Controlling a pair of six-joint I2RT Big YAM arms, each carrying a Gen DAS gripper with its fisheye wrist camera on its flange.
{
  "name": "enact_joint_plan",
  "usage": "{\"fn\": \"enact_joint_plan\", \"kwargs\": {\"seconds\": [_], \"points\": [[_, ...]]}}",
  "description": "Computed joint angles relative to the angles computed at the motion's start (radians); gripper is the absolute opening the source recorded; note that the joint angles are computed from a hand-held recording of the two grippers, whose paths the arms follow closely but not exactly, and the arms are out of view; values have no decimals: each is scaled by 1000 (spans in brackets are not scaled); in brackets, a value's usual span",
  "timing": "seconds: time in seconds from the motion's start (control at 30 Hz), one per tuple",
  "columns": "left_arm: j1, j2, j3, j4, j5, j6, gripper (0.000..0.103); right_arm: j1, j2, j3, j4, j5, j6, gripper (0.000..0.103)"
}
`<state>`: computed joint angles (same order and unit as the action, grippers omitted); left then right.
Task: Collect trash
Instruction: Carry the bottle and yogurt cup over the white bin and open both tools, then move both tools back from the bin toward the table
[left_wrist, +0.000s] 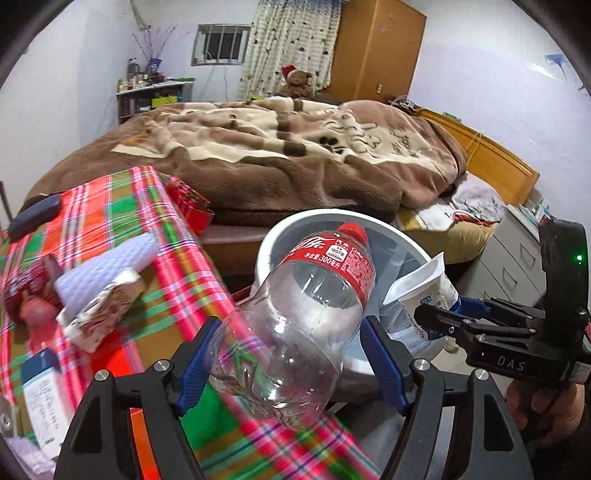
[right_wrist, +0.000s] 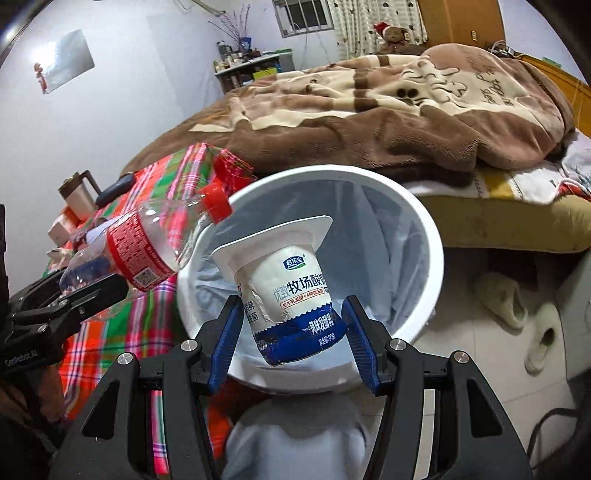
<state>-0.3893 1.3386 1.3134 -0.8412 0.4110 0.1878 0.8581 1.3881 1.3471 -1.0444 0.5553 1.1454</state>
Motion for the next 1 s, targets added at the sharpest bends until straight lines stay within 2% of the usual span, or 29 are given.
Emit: {"fn": "enact_joint_plan", "kwargs": {"seconds": [0.2, 0.53, 0.77, 1.0], "points": [[-26, 50, 45, -23, 4, -6, 76, -13, -12, -17, -13, -16, 11, 58], [-14, 44, 41, 12, 35, -36, 76, -7, -33, -33, 5, 10, 24, 59], [24, -7, -1, 43, 19, -58, 76, 10, -45, -40, 87, 33, -21, 63], [78, -78, -61, 80, -33, -66, 76, 29, -15, -8, 144, 37, -97, 64]]}}
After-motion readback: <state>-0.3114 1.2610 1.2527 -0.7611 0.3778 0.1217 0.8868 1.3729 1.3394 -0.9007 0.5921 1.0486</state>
